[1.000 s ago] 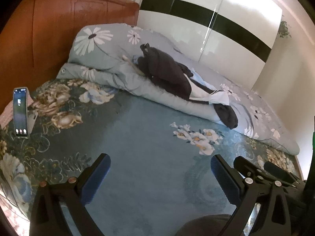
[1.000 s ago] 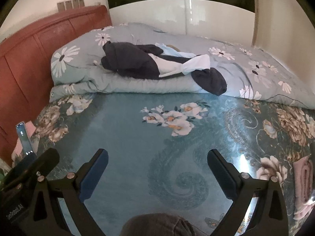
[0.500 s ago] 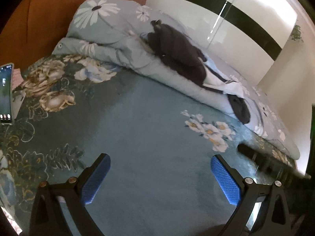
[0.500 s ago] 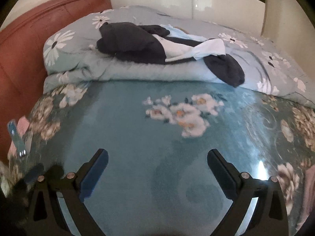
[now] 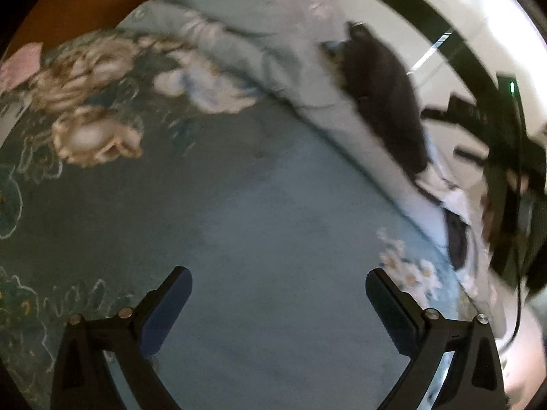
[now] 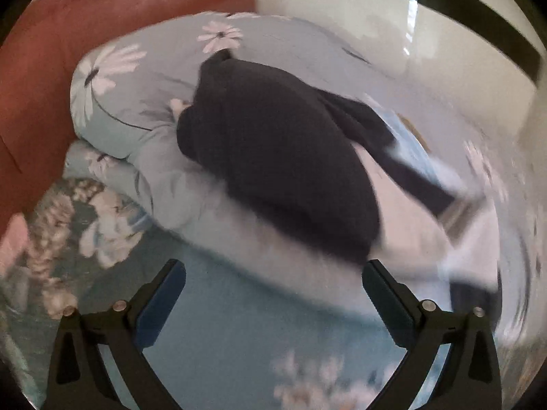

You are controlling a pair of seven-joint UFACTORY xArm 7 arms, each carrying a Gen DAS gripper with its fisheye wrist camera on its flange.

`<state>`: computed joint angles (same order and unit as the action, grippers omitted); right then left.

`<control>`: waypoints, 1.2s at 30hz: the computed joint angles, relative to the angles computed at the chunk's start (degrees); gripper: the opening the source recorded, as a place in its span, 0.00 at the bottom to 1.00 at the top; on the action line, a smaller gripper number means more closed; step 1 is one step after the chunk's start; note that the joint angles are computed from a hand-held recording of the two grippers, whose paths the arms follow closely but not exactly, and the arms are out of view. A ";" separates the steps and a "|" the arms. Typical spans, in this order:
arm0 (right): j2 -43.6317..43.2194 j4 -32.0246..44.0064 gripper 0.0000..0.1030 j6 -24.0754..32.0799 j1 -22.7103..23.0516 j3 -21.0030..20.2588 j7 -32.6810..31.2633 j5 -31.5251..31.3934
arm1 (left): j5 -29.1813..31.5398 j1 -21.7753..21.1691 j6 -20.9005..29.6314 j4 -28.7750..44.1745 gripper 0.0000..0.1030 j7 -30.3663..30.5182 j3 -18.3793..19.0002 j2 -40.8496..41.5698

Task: Fold clothes
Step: 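Reach the right tool to the black jacket on the duvet and grasp it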

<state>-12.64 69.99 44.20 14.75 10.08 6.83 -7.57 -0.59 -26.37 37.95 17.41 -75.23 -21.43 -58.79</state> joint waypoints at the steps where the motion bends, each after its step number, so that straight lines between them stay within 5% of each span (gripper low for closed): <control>1: 3.17 2.41 1.00 -0.46 -0.47 1.24 1.29 -3.39 | 0.23 0.27 0.14 -0.30 1.00 0.13 0.03 0.25; 8: 18.53 14.51 1.00 -0.30 5.57 1.00 13.26 -29.84 | 2.01 1.08 0.59 -1.49 1.00 2.47 1.26 0.25; 14: 21.71 20.25 0.99 -5.27 9.81 -2.77 21.73 -38.47 | 3.16 3.59 3.01 -1.08 1.00 1.38 0.09 -1.75; 17: 24.68 26.21 0.97 -2.99 11.17 -4.20 24.67 -38.52 | 3.24 3.94 3.02 -1.17 1.00 1.60 0.69 -1.56; 22: 30.38 35.65 0.73 1.23 13.13 -5.89 23.89 -33.24 | 1.96 3.32 0.83 -1.97 1.00 2.04 1.80 -0.61; 27: 36.40 45.26 0.60 5.35 15.57 -7.68 21.62 -28.10 | 1.92 3.73 -0.68 -2.18 1.00 2.45 2.06 -0.29; 32: 42.81 55.77 0.58 11.00 18.52 -9.52 16.29 -26.07 | 1.81 4.68 -2.11 -2.34 1.00 2.47 2.48 0.17; 36: 47.72 62.20 0.46 17.22 21.51 -14.21 16.47 -27.55 | 1.82 5.23 -1.38 -1.83 1.00 2.05 2.19 0.65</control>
